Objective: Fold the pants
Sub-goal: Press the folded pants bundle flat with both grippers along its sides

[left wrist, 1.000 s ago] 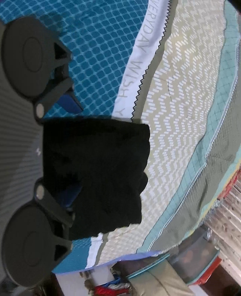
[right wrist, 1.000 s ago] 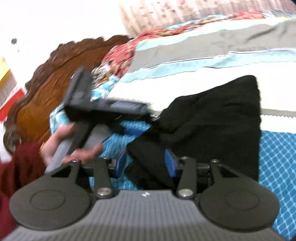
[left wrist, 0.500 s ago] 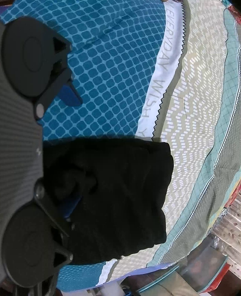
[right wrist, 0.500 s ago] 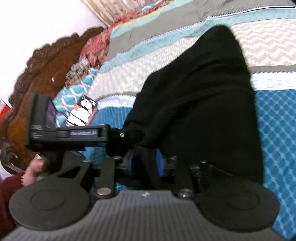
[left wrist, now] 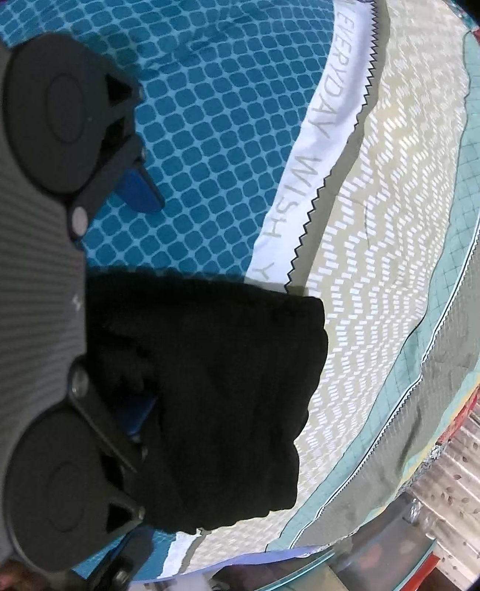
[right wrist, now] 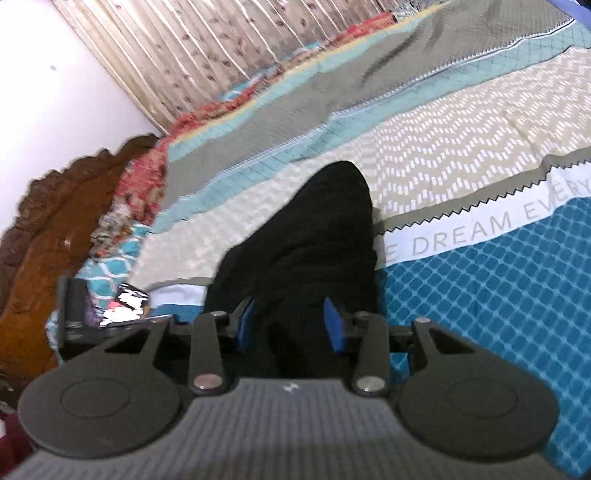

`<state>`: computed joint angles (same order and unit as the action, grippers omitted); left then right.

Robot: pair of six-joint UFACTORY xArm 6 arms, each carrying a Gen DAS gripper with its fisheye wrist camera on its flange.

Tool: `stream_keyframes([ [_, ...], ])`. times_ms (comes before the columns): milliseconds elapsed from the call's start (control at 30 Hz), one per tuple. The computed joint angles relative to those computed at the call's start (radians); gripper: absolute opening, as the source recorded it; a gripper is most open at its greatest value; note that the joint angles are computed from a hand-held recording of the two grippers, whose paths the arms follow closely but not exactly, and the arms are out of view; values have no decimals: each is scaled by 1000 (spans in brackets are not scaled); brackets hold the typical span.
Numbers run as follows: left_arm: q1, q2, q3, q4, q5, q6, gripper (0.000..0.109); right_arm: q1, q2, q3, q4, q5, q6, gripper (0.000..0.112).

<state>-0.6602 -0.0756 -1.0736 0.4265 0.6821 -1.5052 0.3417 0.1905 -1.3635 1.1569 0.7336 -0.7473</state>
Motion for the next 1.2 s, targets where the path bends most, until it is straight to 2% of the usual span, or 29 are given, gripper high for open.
stream_keyframes([
  [100, -2, -1, 3, 17, -3, 8, 103, 10, 14, 9, -110, -30, 72, 43],
  [300, -2, -4, 20, 67, -25, -8, 103, 3, -12, 57, -72, -38, 41, 44],
  [500, 3, -22, 55, 100, -69, -20, 103, -14, -37, 65, -79, -13, 64, 50],
  [567, 8, -28, 60, 75, -78, 7, 103, -31, -65, 94, -32, -10, 35, 57],
  [633, 12, -38, 66, 47, -85, 35, 103, -54, -94, 133, 20, -12, 9, 76],
  [667, 14, -42, 70, 37, -90, 46, 103, -66, -102, 145, 32, -4, 10, 80],
  [800, 16, -51, 85, 38, -112, 45, 103, -126, -69, 138, 16, 88, 85, 84],
  [933, 22, -62, 95, -34, -147, 68, 103, -174, -19, 111, 98, 182, 98, 88],
  [1033, 36, -68, 124, -126, -243, 120, 103, -180, -3, 94, 114, 210, 99, 91],
  [1200, 44, -50, 123, -163, -277, 147, 103, -183, 58, 10, 118, 270, 124, 91],
])
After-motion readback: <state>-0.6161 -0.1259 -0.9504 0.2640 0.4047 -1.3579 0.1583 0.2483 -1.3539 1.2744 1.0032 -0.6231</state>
